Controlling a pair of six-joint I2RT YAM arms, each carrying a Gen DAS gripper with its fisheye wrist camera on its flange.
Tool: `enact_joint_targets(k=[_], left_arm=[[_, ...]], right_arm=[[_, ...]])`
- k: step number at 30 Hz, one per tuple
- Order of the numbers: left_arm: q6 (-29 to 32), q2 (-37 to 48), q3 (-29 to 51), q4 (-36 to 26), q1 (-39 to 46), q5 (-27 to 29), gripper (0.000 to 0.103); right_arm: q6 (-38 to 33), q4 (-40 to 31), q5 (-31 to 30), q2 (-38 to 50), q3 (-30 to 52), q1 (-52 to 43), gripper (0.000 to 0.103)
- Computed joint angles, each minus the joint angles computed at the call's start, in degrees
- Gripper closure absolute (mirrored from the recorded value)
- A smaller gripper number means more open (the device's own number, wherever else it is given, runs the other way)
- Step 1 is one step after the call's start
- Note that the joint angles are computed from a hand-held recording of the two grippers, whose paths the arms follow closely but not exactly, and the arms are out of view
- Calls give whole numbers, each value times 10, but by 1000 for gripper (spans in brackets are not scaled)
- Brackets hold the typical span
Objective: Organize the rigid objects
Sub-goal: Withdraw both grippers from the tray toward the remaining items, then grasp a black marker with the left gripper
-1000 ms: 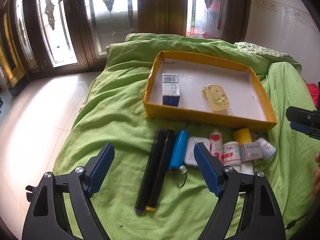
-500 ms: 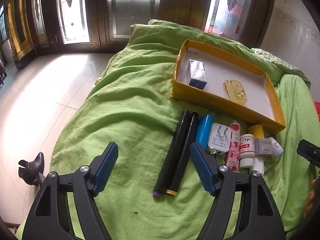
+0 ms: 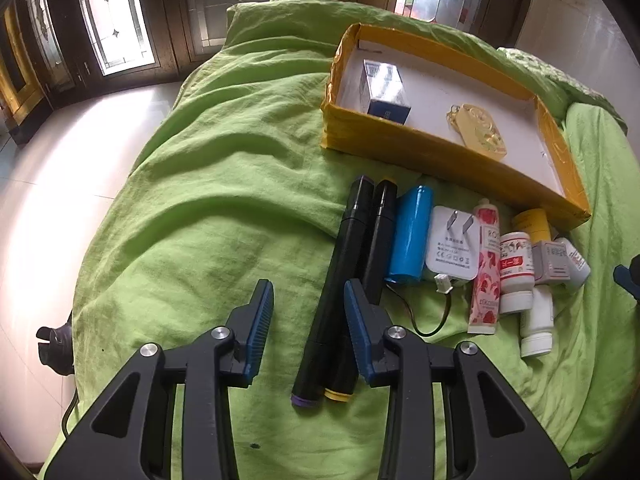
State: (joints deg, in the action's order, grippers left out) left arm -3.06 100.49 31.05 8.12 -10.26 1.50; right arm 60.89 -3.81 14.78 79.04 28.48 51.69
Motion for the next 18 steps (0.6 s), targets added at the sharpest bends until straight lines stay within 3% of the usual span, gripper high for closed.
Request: enact_joint_targets(k=[8, 11, 18], left_arm=[[12, 46, 29, 1, -30, -34, 69], [12, 49, 29, 10, -36, -30, 85], [11, 30, 13, 11, -49, -22, 90]], right_arm=[[3, -2, -6, 6, -1, -6, 3], [2, -8, -10, 8, -1, -14, 4], [-11, -20, 0, -20, -12, -31, 4]])
